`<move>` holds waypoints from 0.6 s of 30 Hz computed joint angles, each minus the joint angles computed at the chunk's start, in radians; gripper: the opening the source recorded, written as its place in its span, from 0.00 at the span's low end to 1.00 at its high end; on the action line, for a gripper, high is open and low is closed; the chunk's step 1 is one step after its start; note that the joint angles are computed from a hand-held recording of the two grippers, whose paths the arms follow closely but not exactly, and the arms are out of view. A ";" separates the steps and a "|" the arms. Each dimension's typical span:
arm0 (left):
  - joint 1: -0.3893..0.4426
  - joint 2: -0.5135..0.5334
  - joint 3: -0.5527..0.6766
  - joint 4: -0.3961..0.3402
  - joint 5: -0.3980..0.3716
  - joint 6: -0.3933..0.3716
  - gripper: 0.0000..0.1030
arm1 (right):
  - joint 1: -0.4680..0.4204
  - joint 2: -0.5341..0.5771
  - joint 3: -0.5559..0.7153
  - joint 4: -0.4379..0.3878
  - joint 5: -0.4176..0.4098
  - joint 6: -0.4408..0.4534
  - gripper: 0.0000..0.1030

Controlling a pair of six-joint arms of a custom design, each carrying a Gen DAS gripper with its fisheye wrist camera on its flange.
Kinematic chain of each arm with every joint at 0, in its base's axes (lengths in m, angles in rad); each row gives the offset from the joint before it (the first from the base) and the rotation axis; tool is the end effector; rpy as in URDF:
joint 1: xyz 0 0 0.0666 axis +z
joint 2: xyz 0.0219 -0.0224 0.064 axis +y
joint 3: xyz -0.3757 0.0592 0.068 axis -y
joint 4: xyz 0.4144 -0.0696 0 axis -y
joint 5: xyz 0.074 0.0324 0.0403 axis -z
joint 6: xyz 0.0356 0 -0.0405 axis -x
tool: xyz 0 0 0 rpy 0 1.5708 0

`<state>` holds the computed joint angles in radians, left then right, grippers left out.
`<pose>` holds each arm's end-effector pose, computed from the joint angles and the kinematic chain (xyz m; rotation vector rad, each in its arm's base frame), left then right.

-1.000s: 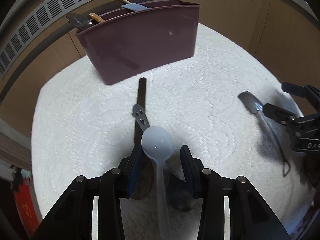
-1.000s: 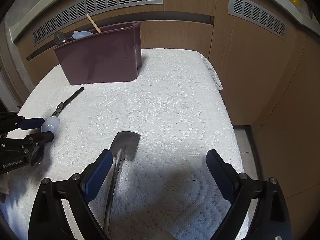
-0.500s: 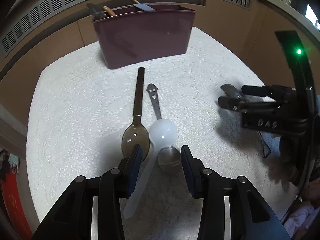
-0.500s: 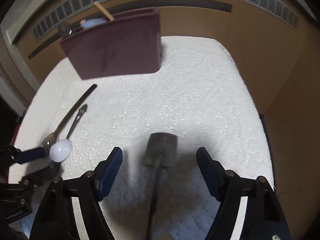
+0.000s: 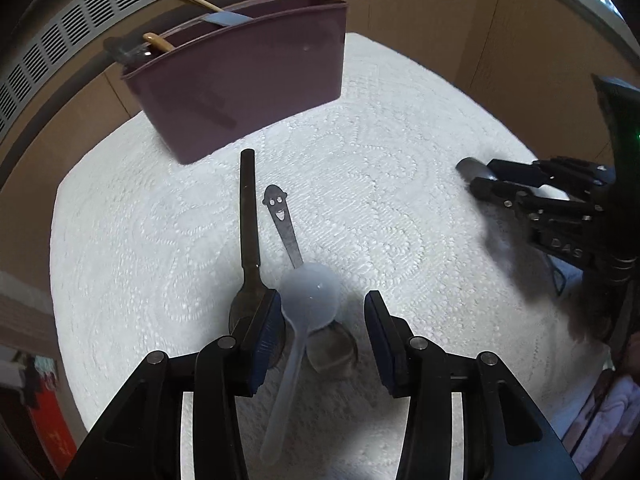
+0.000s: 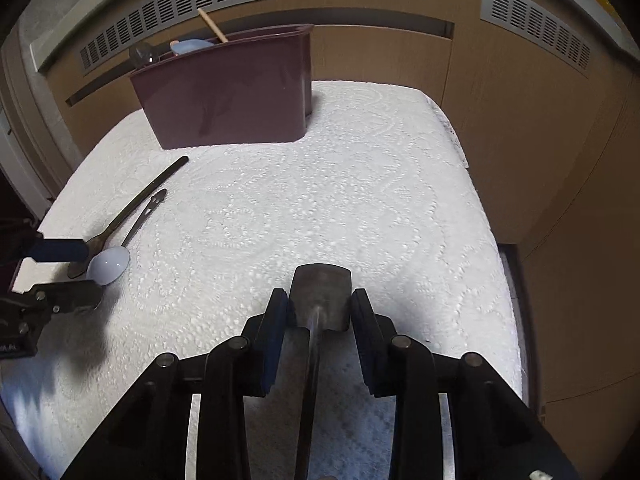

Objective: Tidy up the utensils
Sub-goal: 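Grasp the white plastic spoon with the left gripper while the right grasps the metal spatula, then lift the white spoon and spatula over the caddy and release both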

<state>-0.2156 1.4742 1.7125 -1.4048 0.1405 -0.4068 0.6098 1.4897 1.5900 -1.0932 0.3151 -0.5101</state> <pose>0.4861 -0.1120 0.5084 0.8712 2.5802 -0.1375 0.4413 0.2943 0.4616 -0.0066 2.4930 0.0580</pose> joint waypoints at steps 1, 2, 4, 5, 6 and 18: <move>-0.003 0.014 0.011 -0.013 -0.009 -0.009 0.43 | -0.001 -0.004 -0.003 0.007 -0.004 0.001 0.29; -0.005 0.032 0.027 -0.031 -0.016 -0.016 0.43 | -0.002 -0.005 -0.005 0.013 -0.006 0.002 0.29; -0.010 0.061 0.048 -0.058 -0.031 -0.027 0.43 | -0.005 -0.006 -0.006 0.021 -0.011 0.011 0.29; -0.011 0.059 0.045 -0.051 -0.036 -0.033 0.43 | -0.002 -0.006 -0.006 0.020 -0.011 0.011 0.29; -0.012 0.067 0.056 -0.062 -0.039 -0.039 0.43 | -0.003 -0.004 -0.005 0.019 -0.013 0.013 0.29; 0.004 -0.128 -0.150 0.209 0.043 0.202 0.34 | 0.000 -0.025 -0.012 0.043 -0.014 0.019 0.29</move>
<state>-0.2111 1.3464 1.5620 -1.1962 0.1834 -0.2048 0.6099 1.4646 1.5779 -1.0503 0.3008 -0.4911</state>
